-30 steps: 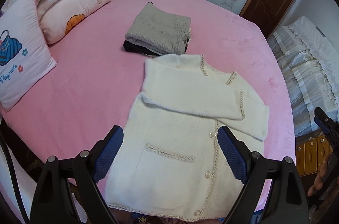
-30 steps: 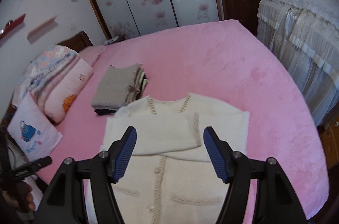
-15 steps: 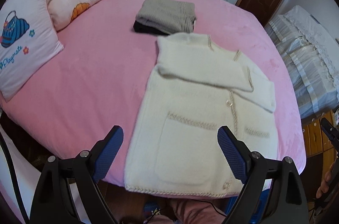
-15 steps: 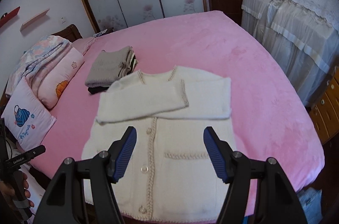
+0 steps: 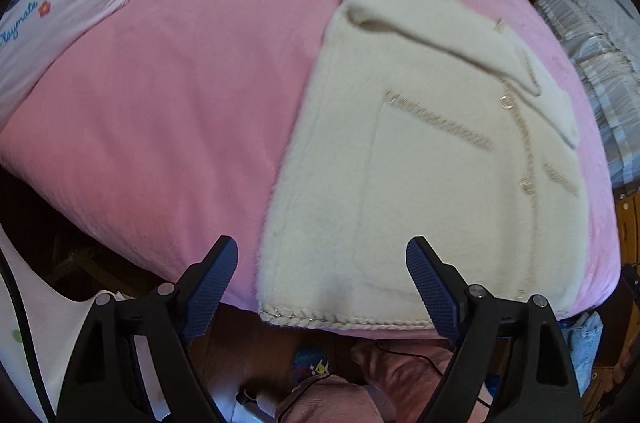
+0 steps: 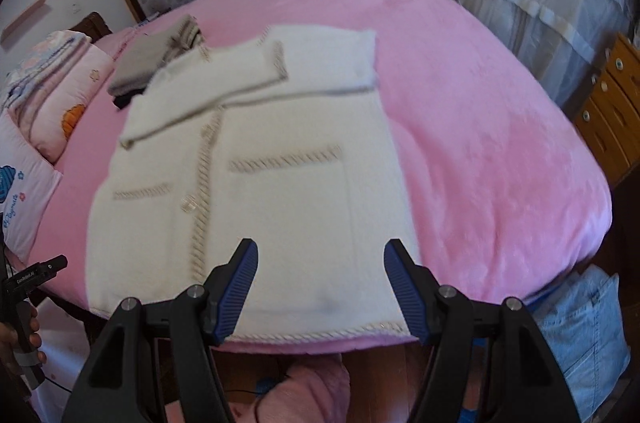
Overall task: Fold large clothes
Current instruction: 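Move both tools to the cardigan hem, then grasp the hem with both tools and lift it toward the collar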
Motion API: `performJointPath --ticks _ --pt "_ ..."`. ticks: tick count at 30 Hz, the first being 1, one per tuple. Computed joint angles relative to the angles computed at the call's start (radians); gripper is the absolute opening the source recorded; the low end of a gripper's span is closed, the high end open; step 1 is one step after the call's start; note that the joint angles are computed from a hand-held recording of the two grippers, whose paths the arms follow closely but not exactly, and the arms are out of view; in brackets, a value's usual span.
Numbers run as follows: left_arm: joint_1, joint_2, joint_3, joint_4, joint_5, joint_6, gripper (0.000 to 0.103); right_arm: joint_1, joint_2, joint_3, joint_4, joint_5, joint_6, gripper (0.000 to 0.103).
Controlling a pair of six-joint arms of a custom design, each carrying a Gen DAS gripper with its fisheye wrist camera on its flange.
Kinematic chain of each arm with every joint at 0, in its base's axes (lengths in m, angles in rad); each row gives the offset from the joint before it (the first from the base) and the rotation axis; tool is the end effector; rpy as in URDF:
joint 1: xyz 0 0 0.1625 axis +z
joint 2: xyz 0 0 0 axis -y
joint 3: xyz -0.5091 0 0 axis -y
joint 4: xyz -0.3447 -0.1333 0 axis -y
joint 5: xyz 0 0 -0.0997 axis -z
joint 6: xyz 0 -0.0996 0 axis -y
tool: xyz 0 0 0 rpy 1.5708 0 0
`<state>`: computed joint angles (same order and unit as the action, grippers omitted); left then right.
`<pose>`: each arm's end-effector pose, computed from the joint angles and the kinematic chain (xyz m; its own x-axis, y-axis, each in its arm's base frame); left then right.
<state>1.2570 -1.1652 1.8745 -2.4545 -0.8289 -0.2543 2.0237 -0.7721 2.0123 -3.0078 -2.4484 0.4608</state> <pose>0.0138 -0.6073 0.3508 -0.7901 -0.1234 -0.6004 0.1087 0.9358 -0.3353 0.3078 -0.5029 0.1487 -0.7644 0.2628 0.5887 -0.0996 0.8540 -0.5106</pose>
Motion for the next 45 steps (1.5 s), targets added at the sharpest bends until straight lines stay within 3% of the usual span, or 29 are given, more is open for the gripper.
performJointPath --ticks 6,12,17,21,24,26,27,28,29,30,34,45 --pt "0.050 0.057 0.021 -0.049 0.038 0.021 0.085 -0.086 -0.007 0.106 -0.057 0.023 0.005 0.066" --pt "0.088 0.093 0.006 -0.040 0.051 -0.009 0.085 -0.160 0.009 0.144 -0.102 0.067 -0.048 0.064" --pt "0.104 0.116 -0.010 -0.034 0.045 -0.006 0.089 -0.222 0.020 0.144 -0.095 0.146 -0.074 0.047" --pt "0.129 0.132 -0.039 -0.009 0.017 -0.033 0.098 -0.250 0.027 0.140 -0.105 0.202 -0.094 0.038" --pt "0.138 0.139 -0.062 0.027 0.003 -0.047 0.097 -0.259 0.014 0.132 -0.086 0.258 -0.106 0.017" --pt "0.142 0.136 -0.087 0.075 -0.033 -0.058 0.081 -0.245 0.011 0.113 -0.041 0.247 -0.109 0.011" --pt "0.143 0.132 -0.097 0.098 -0.049 -0.058 0.062 -0.235 0.012 0.106 -0.019 0.234 -0.107 0.011" --pt "0.138 0.131 -0.107 0.119 -0.064 -0.053 0.036 -0.226 0.011 0.099 -0.003 0.226 -0.109 0.011" --pt "0.129 0.131 -0.116 0.146 -0.057 -0.054 0.020 -0.214 0.008 0.090 0.023 0.211 -0.104 0.010" --pt "0.120 0.133 -0.127 0.179 -0.052 -0.053 0.010 -0.206 0.005 0.084 0.039 0.203 -0.100 0.010" --pt "0.075 0.133 -0.153 0.284 -0.002 -0.062 0.007 -0.179 -0.026 0.066 0.088 0.212 -0.095 0.010" --pt "-0.018 0.103 -0.328 0.385 -0.184 -0.144 0.007 -0.083 -0.100 -0.124 0.238 0.275 -0.159 0.010"
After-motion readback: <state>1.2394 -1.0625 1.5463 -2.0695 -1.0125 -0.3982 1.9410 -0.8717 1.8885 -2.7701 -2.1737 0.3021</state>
